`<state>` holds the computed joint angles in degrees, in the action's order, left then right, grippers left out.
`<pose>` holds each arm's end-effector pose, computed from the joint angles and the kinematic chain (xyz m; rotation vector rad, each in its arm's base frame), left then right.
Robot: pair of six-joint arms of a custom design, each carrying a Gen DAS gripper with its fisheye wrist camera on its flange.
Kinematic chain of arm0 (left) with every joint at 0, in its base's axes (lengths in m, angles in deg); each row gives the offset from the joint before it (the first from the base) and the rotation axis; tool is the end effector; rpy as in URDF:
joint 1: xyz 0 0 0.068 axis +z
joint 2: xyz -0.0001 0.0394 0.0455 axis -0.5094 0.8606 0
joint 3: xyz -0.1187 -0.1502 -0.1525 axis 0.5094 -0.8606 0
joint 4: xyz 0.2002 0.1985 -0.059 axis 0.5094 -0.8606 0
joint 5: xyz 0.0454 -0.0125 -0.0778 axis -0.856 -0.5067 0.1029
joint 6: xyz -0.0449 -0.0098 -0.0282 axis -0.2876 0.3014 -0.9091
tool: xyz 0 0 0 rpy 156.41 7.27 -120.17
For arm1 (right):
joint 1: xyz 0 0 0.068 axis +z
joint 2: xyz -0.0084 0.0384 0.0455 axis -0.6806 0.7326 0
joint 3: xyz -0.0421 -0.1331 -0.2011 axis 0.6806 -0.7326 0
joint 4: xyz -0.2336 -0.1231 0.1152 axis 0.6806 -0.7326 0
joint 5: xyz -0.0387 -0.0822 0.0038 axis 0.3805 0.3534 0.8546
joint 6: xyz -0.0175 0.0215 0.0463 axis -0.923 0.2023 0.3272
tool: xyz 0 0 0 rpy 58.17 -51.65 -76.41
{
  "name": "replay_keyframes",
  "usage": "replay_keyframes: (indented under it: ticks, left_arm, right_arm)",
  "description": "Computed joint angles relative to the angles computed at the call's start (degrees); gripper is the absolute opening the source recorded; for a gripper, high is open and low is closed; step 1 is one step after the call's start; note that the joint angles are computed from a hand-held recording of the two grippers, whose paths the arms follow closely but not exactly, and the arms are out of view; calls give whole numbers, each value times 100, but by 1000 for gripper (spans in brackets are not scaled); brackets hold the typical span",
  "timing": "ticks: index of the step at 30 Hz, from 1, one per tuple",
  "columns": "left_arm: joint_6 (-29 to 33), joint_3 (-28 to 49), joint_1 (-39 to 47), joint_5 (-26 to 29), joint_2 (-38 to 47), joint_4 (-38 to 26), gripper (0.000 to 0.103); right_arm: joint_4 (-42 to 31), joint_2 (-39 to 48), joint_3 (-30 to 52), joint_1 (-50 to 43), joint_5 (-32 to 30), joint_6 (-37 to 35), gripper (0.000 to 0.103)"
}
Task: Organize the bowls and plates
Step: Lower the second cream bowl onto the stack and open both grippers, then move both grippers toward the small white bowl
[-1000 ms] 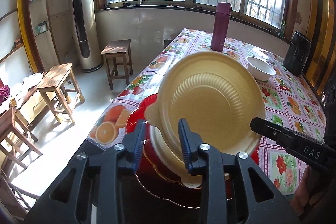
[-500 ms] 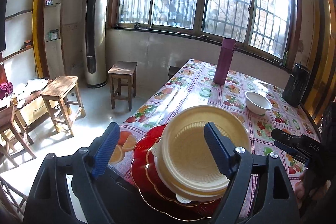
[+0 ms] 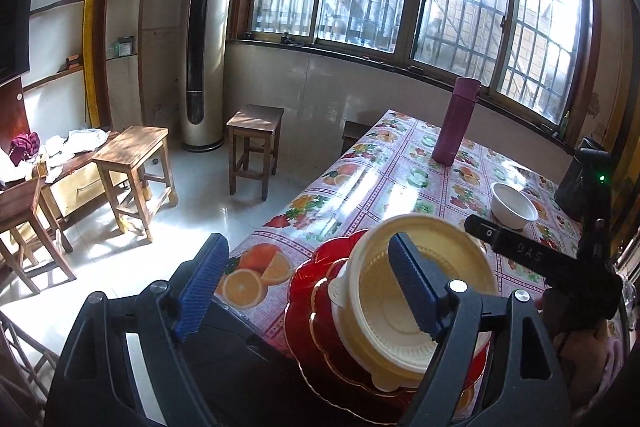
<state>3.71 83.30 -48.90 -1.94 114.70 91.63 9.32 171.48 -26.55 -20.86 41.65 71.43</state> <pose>0.2374 -0.0619 0.0849 -0.4314 2.0789 0.0177 0.3693 0.1555 0.0718 -0.2834 2.2897 0.4961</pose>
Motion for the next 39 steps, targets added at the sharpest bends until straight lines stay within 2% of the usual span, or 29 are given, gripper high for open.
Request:
replay_keyframes:
  ticks: [2, 4, 11, 16, 21, 25, 30, 33, 36, 39]
  left_arm:
    - [-8, -89, 104, 36, -109, 27, 83]
    - [-9, -115, 212, 39, -188, 25, 83]
    - [-31, -3, 123, 3, -175, 106, 83]
    - [12, 448, -195, -58, 190, -56, 83]
    - [43, 1241, -679, -48, 712, -324, 83]
    - [14, 2303, -1116, 105, 1455, -551, 85]
    - [-92, 4253, -1477, 292, 3036, -1028, 85]
    - [-292, 5754, -1538, 477, 4204, -1725, 85]
    - [-821, 7201, -1493, 680, 5300, -2547, 85]
    - [-1329, 8486, -1403, 766, 6272, -3198, 85]
  right_arm:
    - [-321, 228, 257, 69, -112, -110, 70]
    - [-12, 162, 60, -50, -428, 29, 70]
    - [694, -253, -428, -942, -593, 382, 71]
    - [717, 76, -183, -1861, -1039, 759, 72]
    - [712, 563, 268, -2705, -1565, 1094, 72]
    - [600, 1140, 882, -3267, -2192, 1394, 72]
    - [552, 2130, 1947, -3806, -3581, 1816, 72]
    - [624, 2696, 2548, -4024, -4095, 2164, 72]
    - [837, 3179, 3073, -4200, -4478, 2676, 72]
    - [632, 3514, 3630, -4229, -4527, 2694, 72]
